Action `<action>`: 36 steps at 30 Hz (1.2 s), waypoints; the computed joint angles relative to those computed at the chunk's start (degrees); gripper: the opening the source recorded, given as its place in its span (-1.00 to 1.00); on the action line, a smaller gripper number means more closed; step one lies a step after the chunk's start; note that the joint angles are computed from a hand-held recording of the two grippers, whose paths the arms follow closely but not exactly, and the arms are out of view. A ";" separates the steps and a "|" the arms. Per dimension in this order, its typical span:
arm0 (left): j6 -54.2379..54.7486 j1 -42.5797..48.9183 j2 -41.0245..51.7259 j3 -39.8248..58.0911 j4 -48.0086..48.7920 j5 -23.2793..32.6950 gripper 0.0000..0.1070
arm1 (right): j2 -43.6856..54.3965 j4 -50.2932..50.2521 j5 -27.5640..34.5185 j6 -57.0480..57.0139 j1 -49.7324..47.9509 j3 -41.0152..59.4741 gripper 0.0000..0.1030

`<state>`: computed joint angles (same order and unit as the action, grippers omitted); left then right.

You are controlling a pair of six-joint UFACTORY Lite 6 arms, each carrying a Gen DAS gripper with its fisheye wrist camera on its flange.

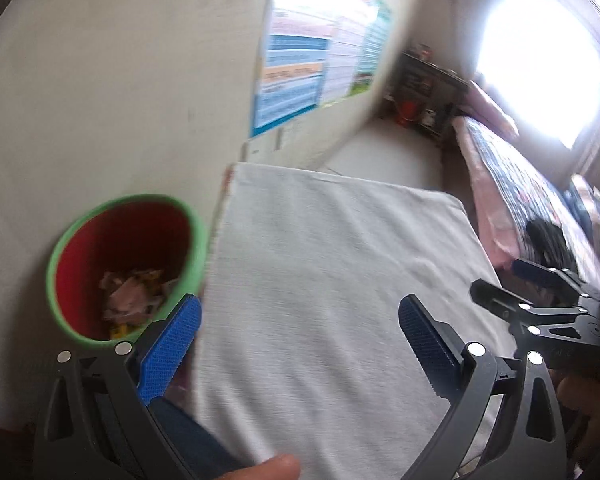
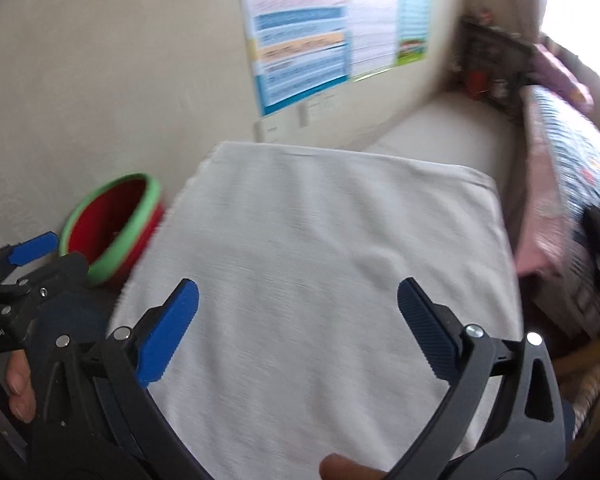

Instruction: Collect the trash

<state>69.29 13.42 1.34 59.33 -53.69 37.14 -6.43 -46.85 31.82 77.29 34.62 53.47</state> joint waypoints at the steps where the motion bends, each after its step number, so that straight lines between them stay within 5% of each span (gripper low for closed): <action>1: 0.18 -1.15 -1.69 -2.21 -0.25 -0.98 0.77 | -2.83 -2.79 1.57 3.60 0.86 -3.18 0.90; 9: 10.04 -9.04 -12.16 -18.42 -9.18 -9.22 0.78 | -18.38 -15.10 12.17 24.08 9.21 -21.36 0.91; 21: 19.18 -9.96 -15.99 -24.78 -16.88 -13.37 0.78 | -13.51 -18.27 13.17 29.64 13.49 -21.80 0.91; 36: 21.42 -8.52 -14.04 -23.78 -19.44 -11.22 0.78 | -11.04 -17.19 14.07 29.29 14.31 -20.67 0.91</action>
